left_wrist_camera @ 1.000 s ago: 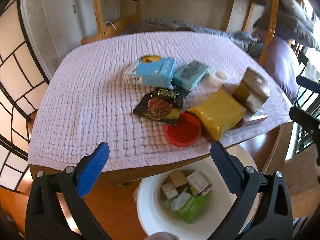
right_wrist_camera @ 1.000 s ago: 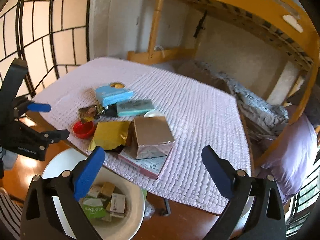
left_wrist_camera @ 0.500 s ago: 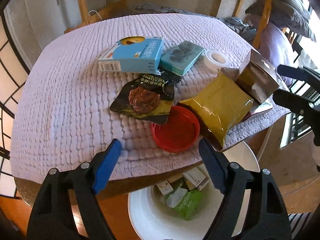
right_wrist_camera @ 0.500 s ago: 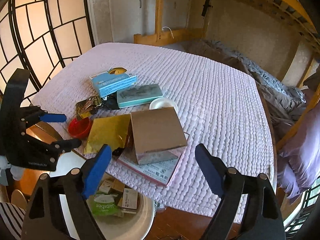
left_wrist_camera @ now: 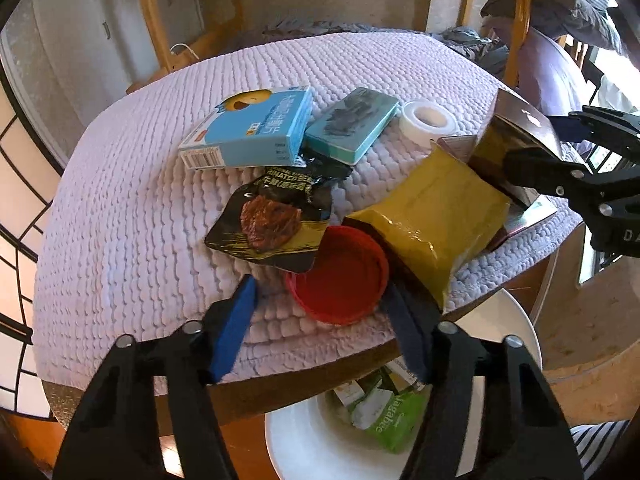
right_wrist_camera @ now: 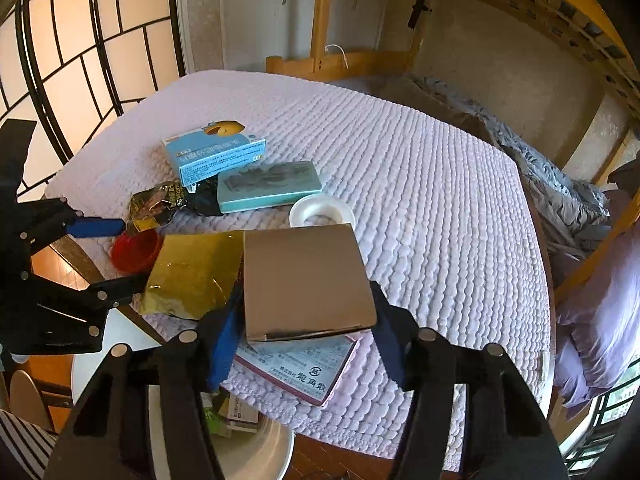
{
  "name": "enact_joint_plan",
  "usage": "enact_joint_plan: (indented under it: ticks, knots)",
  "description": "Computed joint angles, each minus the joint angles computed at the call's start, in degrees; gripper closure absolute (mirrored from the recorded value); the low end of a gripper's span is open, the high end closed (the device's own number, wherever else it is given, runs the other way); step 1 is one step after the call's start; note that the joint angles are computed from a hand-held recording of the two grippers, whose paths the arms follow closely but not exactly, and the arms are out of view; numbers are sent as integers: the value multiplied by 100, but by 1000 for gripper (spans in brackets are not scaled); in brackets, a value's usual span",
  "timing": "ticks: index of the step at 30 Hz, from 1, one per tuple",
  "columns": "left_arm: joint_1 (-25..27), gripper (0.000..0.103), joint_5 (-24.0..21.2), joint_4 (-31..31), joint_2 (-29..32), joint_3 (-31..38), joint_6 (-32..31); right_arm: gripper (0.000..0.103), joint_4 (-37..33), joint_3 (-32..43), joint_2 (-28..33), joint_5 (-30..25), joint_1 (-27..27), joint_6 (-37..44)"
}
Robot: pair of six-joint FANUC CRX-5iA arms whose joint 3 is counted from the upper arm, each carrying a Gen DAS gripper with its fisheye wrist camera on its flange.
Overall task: Collect trash
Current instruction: 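Grasp the red lid with left tool while right tool grasps the silver box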
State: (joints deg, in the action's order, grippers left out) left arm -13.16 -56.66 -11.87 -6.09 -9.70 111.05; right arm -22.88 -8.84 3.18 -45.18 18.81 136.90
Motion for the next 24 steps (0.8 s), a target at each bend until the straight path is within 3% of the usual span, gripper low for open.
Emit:
enact_joint_plan:
  ticks: [3,17,20,22,24]
  knots:
    - [3,54,25,28,-31,-26,-21,47,11,-76,-72,102,-2,14]
    - [193,54,90,426,-496,-458,-275,48,-219,-267,-390,21,-163,215]
    - [132,51,18,274,-516,-468,-131,48,-27,-359,-380,177,-48,59]
    - [99,39,73,225,-503,-446,-108,47,2,-387,-380,217,-4,37]
    - [61,39,95,164,-465,-414,-96,47,32,-440,-401,297,35,35]
